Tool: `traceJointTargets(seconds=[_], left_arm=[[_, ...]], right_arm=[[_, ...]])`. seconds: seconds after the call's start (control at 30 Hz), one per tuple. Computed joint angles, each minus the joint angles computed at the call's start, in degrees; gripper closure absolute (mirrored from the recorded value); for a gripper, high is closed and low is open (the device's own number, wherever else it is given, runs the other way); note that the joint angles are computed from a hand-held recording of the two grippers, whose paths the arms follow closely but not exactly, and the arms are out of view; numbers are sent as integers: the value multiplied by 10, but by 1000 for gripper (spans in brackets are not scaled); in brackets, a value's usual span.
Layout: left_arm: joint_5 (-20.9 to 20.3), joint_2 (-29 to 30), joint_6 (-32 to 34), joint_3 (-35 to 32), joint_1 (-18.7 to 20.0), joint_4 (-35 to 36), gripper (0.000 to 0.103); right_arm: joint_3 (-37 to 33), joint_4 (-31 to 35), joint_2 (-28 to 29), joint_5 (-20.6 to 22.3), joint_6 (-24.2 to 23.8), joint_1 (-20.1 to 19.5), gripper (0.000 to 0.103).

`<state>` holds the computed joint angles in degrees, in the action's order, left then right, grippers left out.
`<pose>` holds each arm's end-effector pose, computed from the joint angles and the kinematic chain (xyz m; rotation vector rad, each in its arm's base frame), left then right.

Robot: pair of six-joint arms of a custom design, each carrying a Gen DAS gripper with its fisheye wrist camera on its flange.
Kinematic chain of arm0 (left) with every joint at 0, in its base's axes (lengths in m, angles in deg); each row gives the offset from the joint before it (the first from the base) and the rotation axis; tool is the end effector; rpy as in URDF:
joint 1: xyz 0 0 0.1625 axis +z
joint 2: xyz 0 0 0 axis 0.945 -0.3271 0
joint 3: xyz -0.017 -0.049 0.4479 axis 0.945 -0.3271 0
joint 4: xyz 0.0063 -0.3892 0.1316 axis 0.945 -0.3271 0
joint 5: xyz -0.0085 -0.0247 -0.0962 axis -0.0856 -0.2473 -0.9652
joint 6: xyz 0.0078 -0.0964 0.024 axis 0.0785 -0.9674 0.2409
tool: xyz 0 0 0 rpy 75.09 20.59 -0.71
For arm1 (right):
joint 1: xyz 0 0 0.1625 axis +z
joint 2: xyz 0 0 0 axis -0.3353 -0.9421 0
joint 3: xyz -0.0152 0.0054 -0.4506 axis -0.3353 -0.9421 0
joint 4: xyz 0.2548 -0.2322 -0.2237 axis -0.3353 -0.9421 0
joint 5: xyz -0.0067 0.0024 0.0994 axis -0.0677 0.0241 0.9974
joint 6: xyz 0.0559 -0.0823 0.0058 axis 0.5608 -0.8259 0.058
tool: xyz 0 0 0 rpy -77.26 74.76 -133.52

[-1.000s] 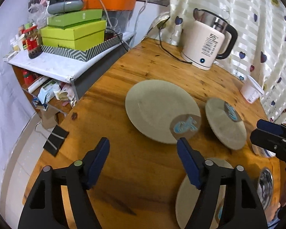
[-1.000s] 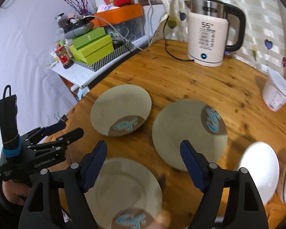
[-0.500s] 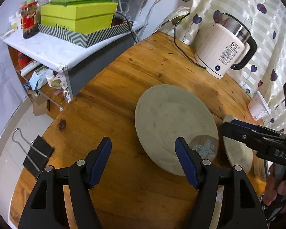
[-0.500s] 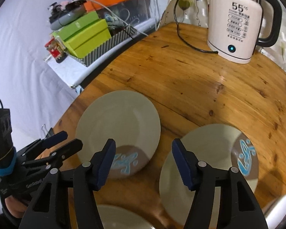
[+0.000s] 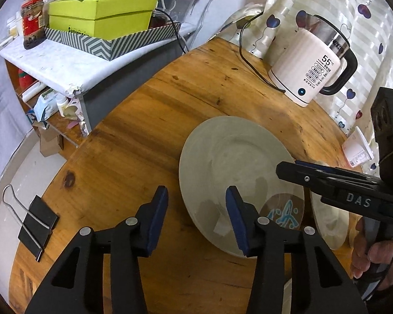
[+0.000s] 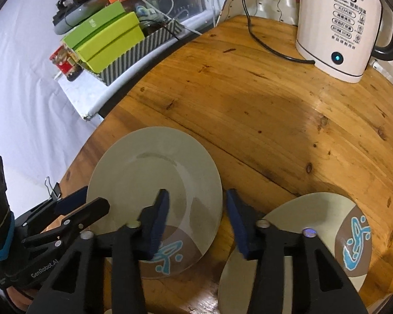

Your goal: Organize plates and bowls

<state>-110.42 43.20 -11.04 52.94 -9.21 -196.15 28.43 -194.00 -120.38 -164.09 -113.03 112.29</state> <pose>-0.0823 -0.5866 0.0563 -0.1906 2.4428 -0.9654 0.1332 -0.7262 0.0231 0.9580 -2.5673 0.1108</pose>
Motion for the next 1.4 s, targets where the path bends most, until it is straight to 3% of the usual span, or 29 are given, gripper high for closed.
traceJointTargets(seconds=[0.07, 0.33, 0.83, 1.4], left_arm=[[-11, 0, 4, -3, 3, 2, 64], [-7, 8, 11, -8, 1, -7, 64], [9, -8, 2, 9, -19, -15, 64], [20, -24, -60, 77, -93, 6, 64]], right_arm=[[-1, -4, 3, -2, -1, 0, 66], [-5, -8, 6, -3, 3, -3, 77], [11, -5, -13, 7, 12, 2, 78], [149, -66, -115, 8, 18, -6, 78]])
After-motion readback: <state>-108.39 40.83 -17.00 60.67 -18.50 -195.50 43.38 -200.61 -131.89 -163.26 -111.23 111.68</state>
